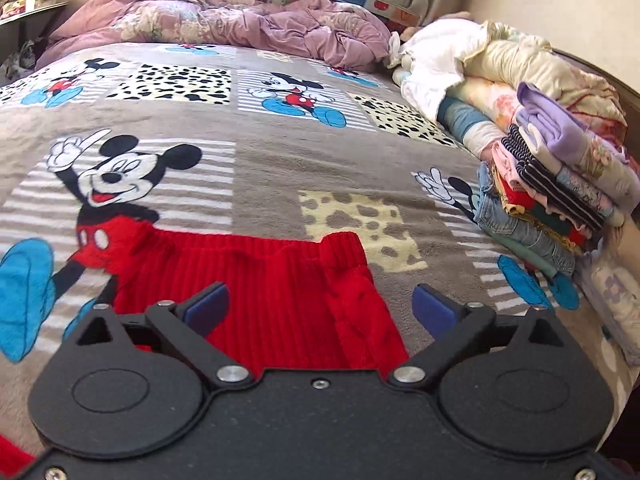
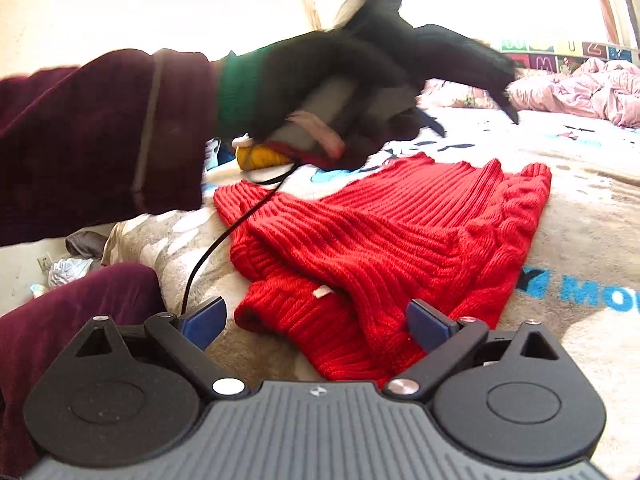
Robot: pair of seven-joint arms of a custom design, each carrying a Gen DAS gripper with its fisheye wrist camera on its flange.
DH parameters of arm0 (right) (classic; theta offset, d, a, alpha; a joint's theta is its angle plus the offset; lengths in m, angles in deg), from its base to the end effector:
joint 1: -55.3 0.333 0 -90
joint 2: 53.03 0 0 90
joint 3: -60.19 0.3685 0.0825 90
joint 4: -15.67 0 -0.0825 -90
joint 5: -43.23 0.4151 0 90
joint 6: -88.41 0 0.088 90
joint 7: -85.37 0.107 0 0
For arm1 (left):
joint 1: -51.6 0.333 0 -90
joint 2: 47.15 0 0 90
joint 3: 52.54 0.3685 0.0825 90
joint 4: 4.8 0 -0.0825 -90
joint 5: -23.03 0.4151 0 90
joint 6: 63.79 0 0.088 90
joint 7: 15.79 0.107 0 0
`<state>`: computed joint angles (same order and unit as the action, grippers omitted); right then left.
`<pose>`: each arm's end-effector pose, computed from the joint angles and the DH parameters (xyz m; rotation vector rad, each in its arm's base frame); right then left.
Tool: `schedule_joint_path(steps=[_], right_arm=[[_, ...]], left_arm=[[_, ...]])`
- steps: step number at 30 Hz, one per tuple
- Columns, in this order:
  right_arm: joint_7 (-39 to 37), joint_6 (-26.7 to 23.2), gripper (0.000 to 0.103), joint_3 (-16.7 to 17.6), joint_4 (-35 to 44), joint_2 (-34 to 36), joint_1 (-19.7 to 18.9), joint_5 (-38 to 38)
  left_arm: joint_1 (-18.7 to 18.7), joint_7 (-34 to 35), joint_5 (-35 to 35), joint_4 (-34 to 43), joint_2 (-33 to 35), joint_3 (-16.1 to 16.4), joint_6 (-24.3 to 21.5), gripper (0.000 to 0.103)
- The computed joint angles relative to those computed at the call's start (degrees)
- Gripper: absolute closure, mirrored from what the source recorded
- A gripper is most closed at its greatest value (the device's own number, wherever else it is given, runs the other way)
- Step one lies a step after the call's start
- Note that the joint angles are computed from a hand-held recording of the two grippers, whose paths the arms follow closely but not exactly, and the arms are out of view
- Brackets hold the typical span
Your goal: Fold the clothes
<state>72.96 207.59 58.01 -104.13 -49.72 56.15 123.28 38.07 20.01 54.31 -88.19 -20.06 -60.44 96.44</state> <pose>0.6007 0.0361 0.4606 -1.8815 0.6089 -0.0948 0.7399 -0.2890 0.5514 -1.9123 1.5866 -1.0739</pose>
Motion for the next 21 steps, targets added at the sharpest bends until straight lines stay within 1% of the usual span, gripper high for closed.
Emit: schedule_joint_path(steps=[1, 2, 3, 4, 6, 7, 9, 11, 13, 14, 16, 18, 20, 21], right_arm=[[-0.58, 0.02, 0.007, -0.07, -0.25, -0.29, -0.11, 0.59], [-1.16, 0.03, 0.007, -0.16, -0.52, -0.59, -0.20, 1.18], [-1.73, 0.04, 0.007, -0.27, -0.78, -0.89, -0.28, 1.77], [-1.97, 0.41, 0.007, -0.36, -1.03, -1.20, -0.30, 1.94], [-2.43, 1.61, 0.007, -0.56, -1.67, -1.92, -0.31, 2.21], [-2.70, 2.43, 0.007, -0.68, -2.05, -2.33, -0.30, 2.37], [-2.99, 3.32, 0.007, -1.09, -2.60, -3.02, -0.44, 2.65], [-3.79, 4.16, 0.007, -1.31, -3.14, -3.53, -0.46, 3.56], [-4.82, 5.41, 0.007, -1.39, -3.66, -4.02, -0.32, 4.38], [-5.42, 6.26, 0.007, -1.37, -3.93, -4.23, -0.18, 4.94], [-6.69, 7.52, 0.007, -1.33, -4.37, -4.54, 0.12, 5.93], [-8.08, 8.40, 0.007, -1.32, -4.80, -4.85, 0.39, 6.85], [-9.60, 9.09, 0.007, -1.30, -5.21, -5.20, 0.67, 7.64], [-10.31, 9.19, 0.007, -1.28, -5.42, -5.40, 0.83, 7.69]], left_arm=[[-0.06, -2.17, 0.55, -3.72, -2.45, 0.78, 2.16, 0.003], [-0.83, -5.29, 1.99, -6.91, -4.80, 2.18, 3.06, 0.003], [-1.56, -8.73, 3.87, -9.97, -7.10, 3.48, 3.88, 0.003], [-2.73, -13.77, 7.22, -13.27, -9.54, 5.42, 5.39, 0.003], [-5.92, -27.01, 17.59, -18.28, -13.67, 10.02, 7.31, 0.003], [-7.91, -35.91, 25.05, -20.55, -15.88, 12.60, 7.46, 0.003], [-9.40, -49.83, 36.86, -24.01, -19.13, 15.08, 9.37, 0.003], [-7.97, -54.16, 39.30, -27.62, -22.15, 13.75, 9.71, 0.004], [-7.06, -57.27, 41.94, -30.44, -24.82, 12.43, 8.44, 0.005], [-6.63, -60.25, 43.81, -31.92, -26.19, 11.69, 7.29, 0.005], [-4.99, -65.26, 45.85, -34.65, -28.22, 10.60, 8.67, 0.005], [-3.67, -68.11, 45.56, -37.13, -29.92, 9.15, 8.17, 0.005], [-2.33, -70.10, 44.99, -39.21, -31.24, 7.72, 7.58, 0.010], [-1.56, -71.33, 44.71, -40.04, -31.60, 7.13, 7.75, 0.010]])
